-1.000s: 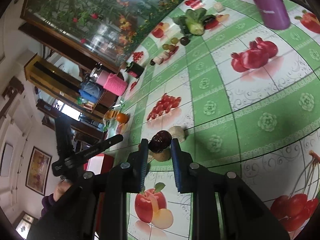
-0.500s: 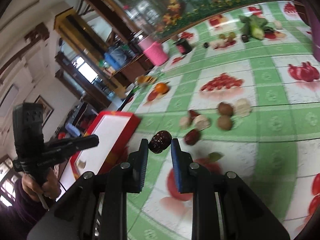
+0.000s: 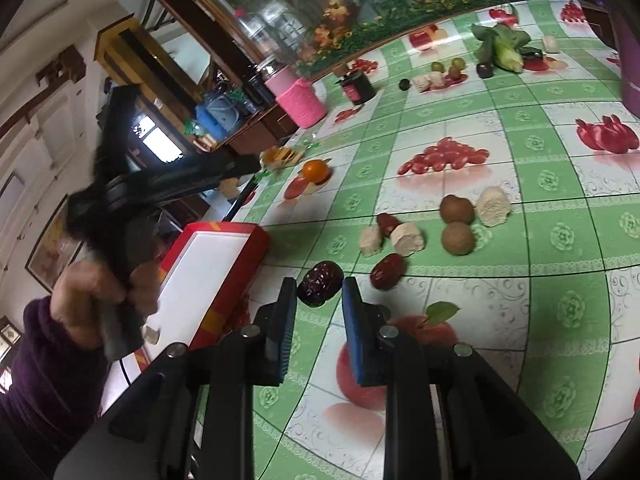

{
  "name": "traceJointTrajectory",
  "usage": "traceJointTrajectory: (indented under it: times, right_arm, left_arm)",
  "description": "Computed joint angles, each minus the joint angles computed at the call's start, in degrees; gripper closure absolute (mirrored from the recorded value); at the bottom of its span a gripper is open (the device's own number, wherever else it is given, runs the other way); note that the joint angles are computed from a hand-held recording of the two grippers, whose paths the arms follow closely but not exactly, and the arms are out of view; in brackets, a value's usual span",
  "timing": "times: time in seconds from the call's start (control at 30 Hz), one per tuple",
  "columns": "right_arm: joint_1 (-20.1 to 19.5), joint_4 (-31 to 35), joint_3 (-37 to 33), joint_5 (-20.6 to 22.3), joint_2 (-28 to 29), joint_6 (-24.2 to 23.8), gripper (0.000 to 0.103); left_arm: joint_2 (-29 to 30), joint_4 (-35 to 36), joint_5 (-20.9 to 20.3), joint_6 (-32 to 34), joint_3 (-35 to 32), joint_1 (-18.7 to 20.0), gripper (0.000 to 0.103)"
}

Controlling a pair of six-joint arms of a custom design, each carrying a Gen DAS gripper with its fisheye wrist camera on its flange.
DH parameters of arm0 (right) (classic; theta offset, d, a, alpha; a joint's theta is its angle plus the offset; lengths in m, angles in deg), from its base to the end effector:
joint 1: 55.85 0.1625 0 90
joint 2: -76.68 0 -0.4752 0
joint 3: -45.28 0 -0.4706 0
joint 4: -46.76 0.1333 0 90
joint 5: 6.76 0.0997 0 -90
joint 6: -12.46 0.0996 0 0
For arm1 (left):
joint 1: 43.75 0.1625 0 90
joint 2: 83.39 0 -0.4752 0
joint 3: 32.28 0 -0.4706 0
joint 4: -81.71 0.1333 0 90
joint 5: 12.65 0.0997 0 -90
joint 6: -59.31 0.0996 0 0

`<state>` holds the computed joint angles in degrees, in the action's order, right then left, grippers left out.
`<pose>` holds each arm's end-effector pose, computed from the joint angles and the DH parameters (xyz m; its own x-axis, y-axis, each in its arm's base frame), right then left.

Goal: Organize fruits
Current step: 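Close the left tool on the orange while the right tool holds the date, then carry orange and date into the tray and open both tools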

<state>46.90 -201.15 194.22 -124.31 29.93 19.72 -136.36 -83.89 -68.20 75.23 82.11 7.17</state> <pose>0.1635 -0.3273 0.0813 -0.9572 0.2451 0.1540 -0.0034 0.5226 -0.8526 -0.2487 -0.6071 0.0734 -0.5319 0.6029 -0.5946 0.7873 0.6107 -0.0851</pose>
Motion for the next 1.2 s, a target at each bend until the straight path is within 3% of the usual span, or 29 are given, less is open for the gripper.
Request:
traceJointTrajectory:
  times: [0.07, 0.13, 0.3, 0.33, 0.37, 0.43, 0.77, 0.97, 1.03, 1.2]
  right_arm:
    - [-1.2, -1.3, 0.6, 1.6, -0.4, 0.5, 0.078]
    - [-3.1, -3.5, 1.6, 4.4, -0.7, 1.8, 0.078]
    - [-5.9, -5.7, 3.0, 9.1, -1.3, 3.8, 0.078]
    - [-5.9, -5.3, 3.1, 9.2, -1.4, 3.9, 0.078]
    - [-5.9, -5.0, 3.1, 9.3, -1.5, 3.8, 0.078]
    - [-5.6, -4.8, 2.9, 8.9, -1.5, 3.7, 0.078]
    - [-6.1, -9.6, 3.4, 7.5, -0.4, 6.0, 0.078]
    - [-9.5, -23.2, 5.4, 8.5, 3.4, 11.0, 0.078]
    - [-10.9, -24.6, 6.1, 9.3, 3.7, 12.7, 0.078]
    - [-5.9, -20.0, 4.2, 1.2, 2.4, 9.7, 0.078]
  left_arm:
    - [2.6, 0.7, 0.9, -1.5, -2.0, 0.3, 0.025]
    - [5.9, 1.3, 4.4, -3.7, -3.9, 0.1, 0.025]
    - [8.4, 0.7, 5.5, -7.5, -5.6, 0.8, 0.026]
    - [8.2, 1.4, 3.8, -8.5, -5.9, 1.4, 0.035]
    - [8.2, 2.8, 2.2, -9.2, -6.3, 1.9, 0.055]
    - [8.3, 6.3, 1.5, -10.0, -6.7, 2.3, 0.069]
    - [7.0, 2.0, 1.9, -5.4, -0.4, -1.6, 0.071]
    - [3.6, -2.5, -1.0, -1.4, 6.5, -4.9, 0.071]
    - [1.6, -3.0, -3.2, -1.2, 8.8, -5.3, 0.071]
    - [-4.9, -3.1, -7.8, -2.4, 14.2, -5.6, 0.071]
